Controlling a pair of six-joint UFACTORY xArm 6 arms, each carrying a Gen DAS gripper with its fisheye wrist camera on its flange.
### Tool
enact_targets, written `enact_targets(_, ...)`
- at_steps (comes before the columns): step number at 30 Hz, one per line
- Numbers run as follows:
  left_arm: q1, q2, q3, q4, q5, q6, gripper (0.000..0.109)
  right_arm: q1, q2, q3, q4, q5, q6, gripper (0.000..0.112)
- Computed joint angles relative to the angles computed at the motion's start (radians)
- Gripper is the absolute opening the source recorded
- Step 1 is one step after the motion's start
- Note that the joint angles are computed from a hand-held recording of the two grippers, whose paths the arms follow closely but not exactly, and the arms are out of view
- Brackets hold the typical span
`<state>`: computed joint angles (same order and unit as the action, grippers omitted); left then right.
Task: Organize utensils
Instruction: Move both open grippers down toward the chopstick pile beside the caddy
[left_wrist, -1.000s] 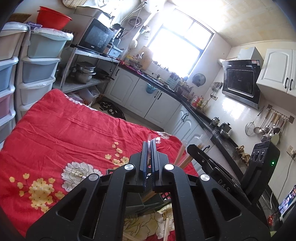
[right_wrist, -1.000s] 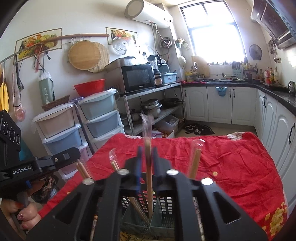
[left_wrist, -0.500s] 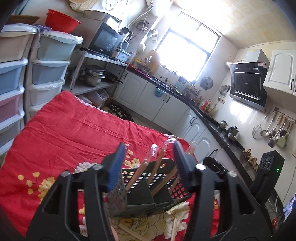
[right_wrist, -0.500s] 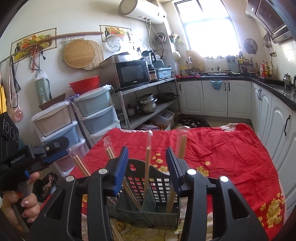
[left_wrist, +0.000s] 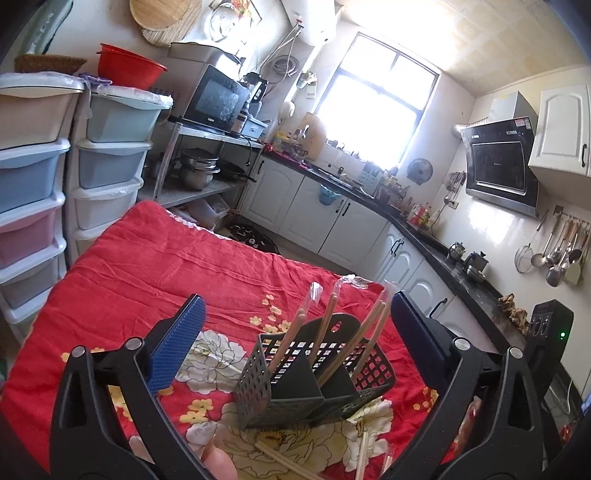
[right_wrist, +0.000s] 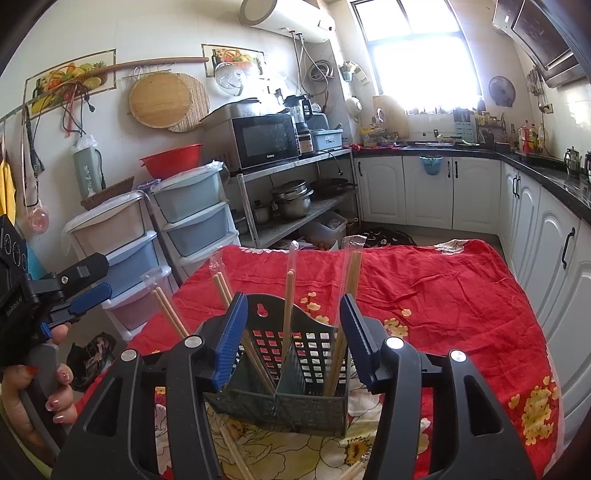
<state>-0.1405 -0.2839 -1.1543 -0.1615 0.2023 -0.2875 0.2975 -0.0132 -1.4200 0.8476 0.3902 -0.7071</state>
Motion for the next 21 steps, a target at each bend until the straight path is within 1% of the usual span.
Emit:
enact_targets(5,0.0,-0.026,0.031,0.106,-0.003,-0.086,0.092,0.002,-0.026,0.029,0.01,-0.006,-0.024,0.051)
enact_targets(21,-0.007,-0.105,0.126,0.174,-0.006,-0.153,0.092,0.001,-0.122,0.13,0.059,0.007,-0.092,0.054)
